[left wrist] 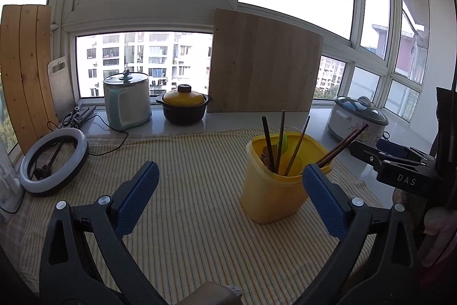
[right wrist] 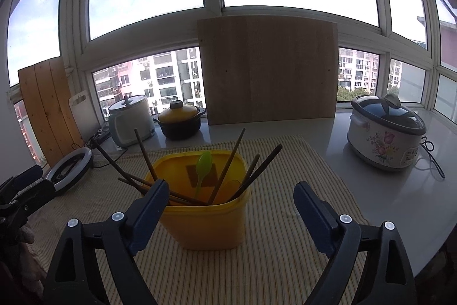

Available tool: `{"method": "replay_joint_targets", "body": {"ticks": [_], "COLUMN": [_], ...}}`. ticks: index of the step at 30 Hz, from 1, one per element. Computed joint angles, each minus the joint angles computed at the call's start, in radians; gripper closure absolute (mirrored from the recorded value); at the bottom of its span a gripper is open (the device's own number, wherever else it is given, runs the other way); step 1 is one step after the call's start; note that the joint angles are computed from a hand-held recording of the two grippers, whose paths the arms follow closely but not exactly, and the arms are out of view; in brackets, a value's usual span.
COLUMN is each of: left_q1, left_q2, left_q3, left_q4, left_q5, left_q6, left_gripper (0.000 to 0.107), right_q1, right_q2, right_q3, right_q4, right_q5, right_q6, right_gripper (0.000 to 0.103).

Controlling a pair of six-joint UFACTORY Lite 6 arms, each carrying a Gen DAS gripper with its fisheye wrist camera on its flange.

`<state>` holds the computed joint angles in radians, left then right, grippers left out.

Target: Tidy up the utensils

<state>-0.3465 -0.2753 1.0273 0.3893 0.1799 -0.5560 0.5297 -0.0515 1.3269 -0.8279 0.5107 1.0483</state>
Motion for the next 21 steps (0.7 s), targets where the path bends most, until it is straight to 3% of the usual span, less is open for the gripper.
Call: {"method": "replay_joint_targets", "body": {"ticks": [3, 10, 16, 21], "left_q1": [-0.022, -0.046, -0.049, -0.051], "left_q2": [0.001, -0.007, -0.020, -0.021], "left_q3": [-0.003, -0.031, -0.050, -0.051], "left_q4": [0.163, 0.438, 0.545, 0.522], "left_q5": [0.022, 0.069, 0.088, 0.091], "left_q6": [-0.151, -0.443, -0.563, -0.545], "left_gripper": [0.005, 0.004, 0.004, 0.004], "right_q1": [0.001, 0.008, -0.002, -0.003], "right_q2": [-0.003, -0.010, -0.012, -0.014], "right_q3": [-0.012, -0.034, -0.045, -0.053], "right_q4": [-0.041, -0.111, -0.099, -0.097], "right_q5": [0.002, 0.015, 0.006, 0.005], "right_q6": [0.045, 0.126, 0.130, 0.137], "right_gripper": [0.000, 0.000, 0.000, 0.000]}}
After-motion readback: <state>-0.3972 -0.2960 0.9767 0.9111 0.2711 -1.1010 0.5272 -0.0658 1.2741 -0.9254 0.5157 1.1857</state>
